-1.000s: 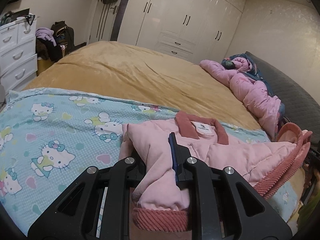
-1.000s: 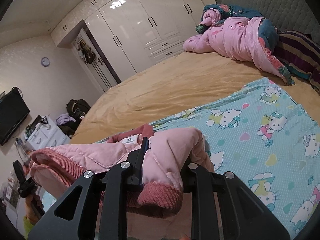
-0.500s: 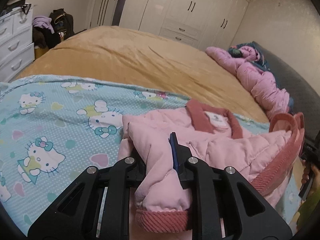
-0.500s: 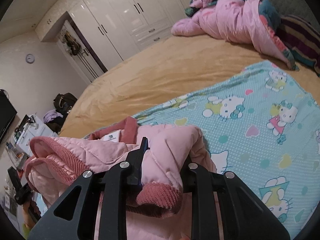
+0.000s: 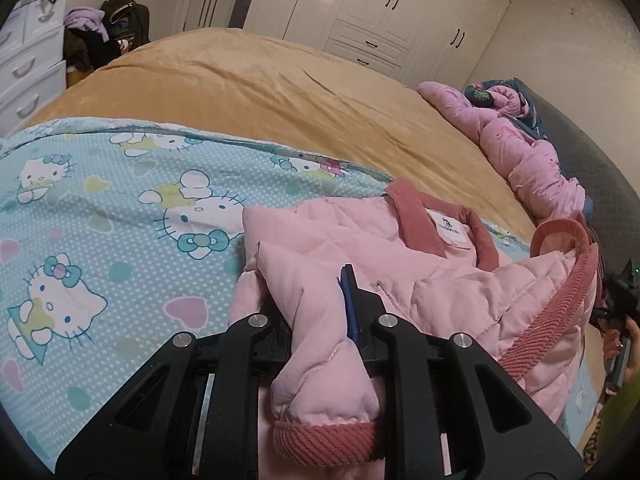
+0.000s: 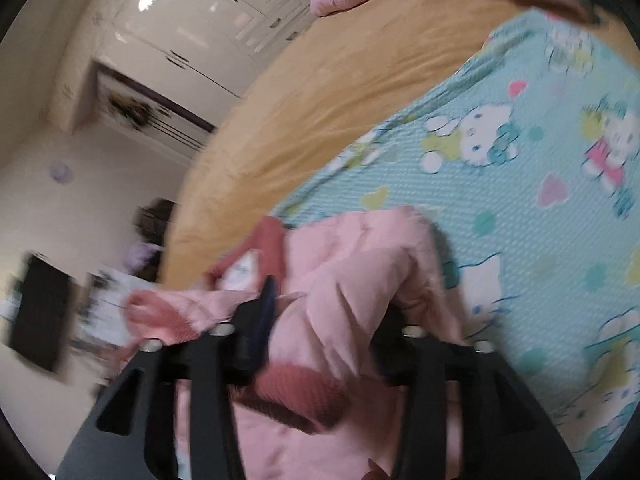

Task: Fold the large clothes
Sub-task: 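Release the cuffs and move both tools to the jacket's hem edge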

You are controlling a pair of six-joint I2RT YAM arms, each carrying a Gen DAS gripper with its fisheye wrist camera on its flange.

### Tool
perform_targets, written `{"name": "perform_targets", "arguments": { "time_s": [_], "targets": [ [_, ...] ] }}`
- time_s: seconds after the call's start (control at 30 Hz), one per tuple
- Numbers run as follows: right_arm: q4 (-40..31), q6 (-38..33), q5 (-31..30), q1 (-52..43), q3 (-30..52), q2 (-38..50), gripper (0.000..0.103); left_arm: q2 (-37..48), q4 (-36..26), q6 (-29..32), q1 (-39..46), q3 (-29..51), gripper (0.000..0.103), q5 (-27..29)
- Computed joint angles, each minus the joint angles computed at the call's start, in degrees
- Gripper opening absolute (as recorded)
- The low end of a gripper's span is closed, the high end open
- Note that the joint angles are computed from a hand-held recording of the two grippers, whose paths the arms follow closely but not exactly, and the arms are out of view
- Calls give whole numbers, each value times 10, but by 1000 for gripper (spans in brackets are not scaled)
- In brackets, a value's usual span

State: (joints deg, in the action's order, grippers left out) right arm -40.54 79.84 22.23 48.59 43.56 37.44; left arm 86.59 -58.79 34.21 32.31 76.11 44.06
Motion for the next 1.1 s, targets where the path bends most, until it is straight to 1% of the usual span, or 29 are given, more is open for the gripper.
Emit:
{"name": "perform_targets", "arguments": {
  "time_s": [0.03,0.07,0.1,0.13,0.17,0.2,0.27,0.3,0.33,0.37,0.4,0.43,0.47,0.5,0.57,0.6,0.67,0.7,0.77,0.83,0.93,1.0,1.03,1.1],
  "targets": [
    [-18,8,29,22,14,0,97,-4,-1,1,0,0,13,-1],
    [-58,27,76,59,42,17,99,-8,3,-1,-2,-3,13,-3],
    [-84,37,106,86,61,30,99,-11,3,-1,-3,-5,13,-4],
    [-122,61,157,141,87,50,99,-12,1,-1,-3,-4,13,-3],
    [-155,97,218,204,106,70,99,-11,0,-1,-3,-3,13,-2],
    [-197,137,265,262,131,105,99,-12,-5,-2,-3,0,14,-1],
    [-285,204,307,333,183,187,99,-17,-11,-2,-2,3,15,-2],
    [-320,223,317,357,208,233,99,-20,-14,-2,-2,4,16,-2],
    [-352,233,320,376,237,288,99,-23,-18,0,0,5,17,0],
    [-364,222,315,382,257,334,99,-25,-23,0,2,9,20,2],
    [-362,200,302,379,269,371,99,-23,-32,1,4,14,26,7],
    [-353,186,285,372,270,395,99,-18,-49,3,10,24,29,19],
    [-334,160,260,357,270,414,99,-14,-62,8,15,32,40,31],
    [-312,140,242,344,263,425,99,-11,-82,15,19,44,56,47],
    [-278,121,210,316,242,447,99,-17,-106,28,24,55,69,69],
    [-254,118,209,310,225,448,99,-27,-114,36,27,59,73,78],
    [-235,128,218,310,206,445,99,-40,-126,43,31,64,79,88],
    [-225,128,222,310,197,441,99,-43,-146,53,39,75,85,102],
    [-212,132,228,315,183,435,99,-42,-179,71,53,92,92,125],
    [-199,130,234,318,167,422,99,-42,-225,108,75,113,93,148],
    [-184,123,240,317,148,398,99,-60,-254,161,132,128,94,182],
    [-185,121,244,315,146,385,99,-67,-260,185,172,129,94,199],
    [-189,130,253,320,145,377,99,-68,-257,189,182,126,94,197],
    [-224,174,287,342,148,359,99,-74,-223,180,184,100,94,154]
  ]
}}
